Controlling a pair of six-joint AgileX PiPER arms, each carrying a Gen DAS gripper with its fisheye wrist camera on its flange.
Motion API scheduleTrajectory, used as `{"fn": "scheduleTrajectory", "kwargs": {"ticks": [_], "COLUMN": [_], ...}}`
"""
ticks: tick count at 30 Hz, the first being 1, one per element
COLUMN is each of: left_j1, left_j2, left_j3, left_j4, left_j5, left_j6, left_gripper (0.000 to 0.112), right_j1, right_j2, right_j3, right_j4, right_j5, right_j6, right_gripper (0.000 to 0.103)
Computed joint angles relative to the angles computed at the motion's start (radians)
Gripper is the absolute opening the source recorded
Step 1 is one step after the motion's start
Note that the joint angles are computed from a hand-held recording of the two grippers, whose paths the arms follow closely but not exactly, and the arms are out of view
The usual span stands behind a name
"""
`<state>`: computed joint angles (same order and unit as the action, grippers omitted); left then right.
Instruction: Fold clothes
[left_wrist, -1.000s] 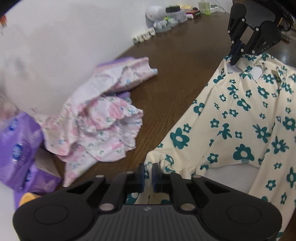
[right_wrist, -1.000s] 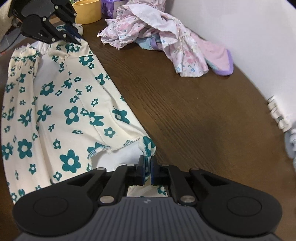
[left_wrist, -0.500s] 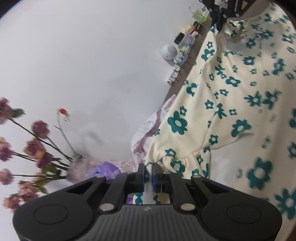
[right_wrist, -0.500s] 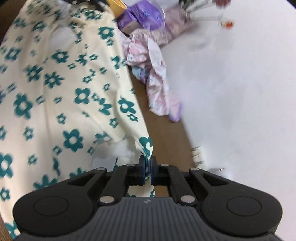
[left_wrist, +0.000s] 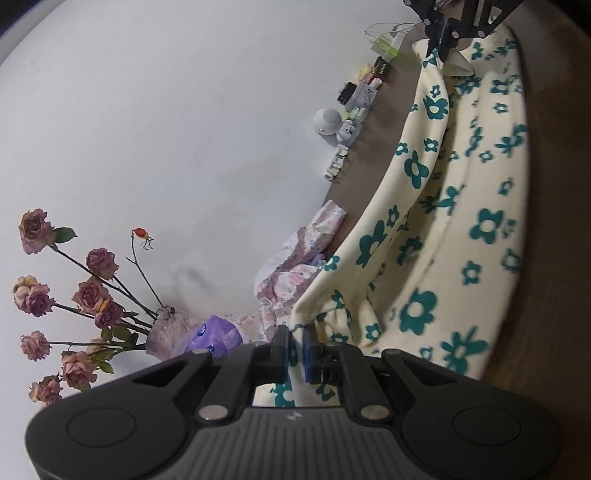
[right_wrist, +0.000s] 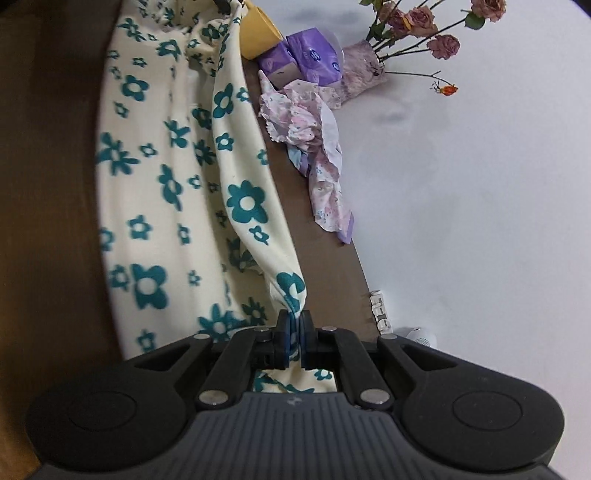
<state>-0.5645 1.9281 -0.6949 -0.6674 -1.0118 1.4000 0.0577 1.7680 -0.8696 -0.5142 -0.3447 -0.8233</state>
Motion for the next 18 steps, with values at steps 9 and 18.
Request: {"fn": "scheduleTrajectory", "kwargs": {"ticks": [9, 18], "left_j1": [-0.09, -0.145], "left_j2": [0.004, -0.019], "left_j3": [0.081, 0.107], "left_j4": [-0.086, -0.176], "left_j5": [-0.053, -0.009], "left_j6": [-0.009, -0.006], "left_gripper": [0.007, 0.007], "right_j1": [0.018, 0.009], "right_j2": [-0.025, -0.061], "right_j3": [0.11, 0.182], "right_j4": [0.183, 0.241], "right_j5": [-0.075, -0.095], "right_j6": [-0.203, -0.228], "right_gripper": [0.004, 0.004]}}
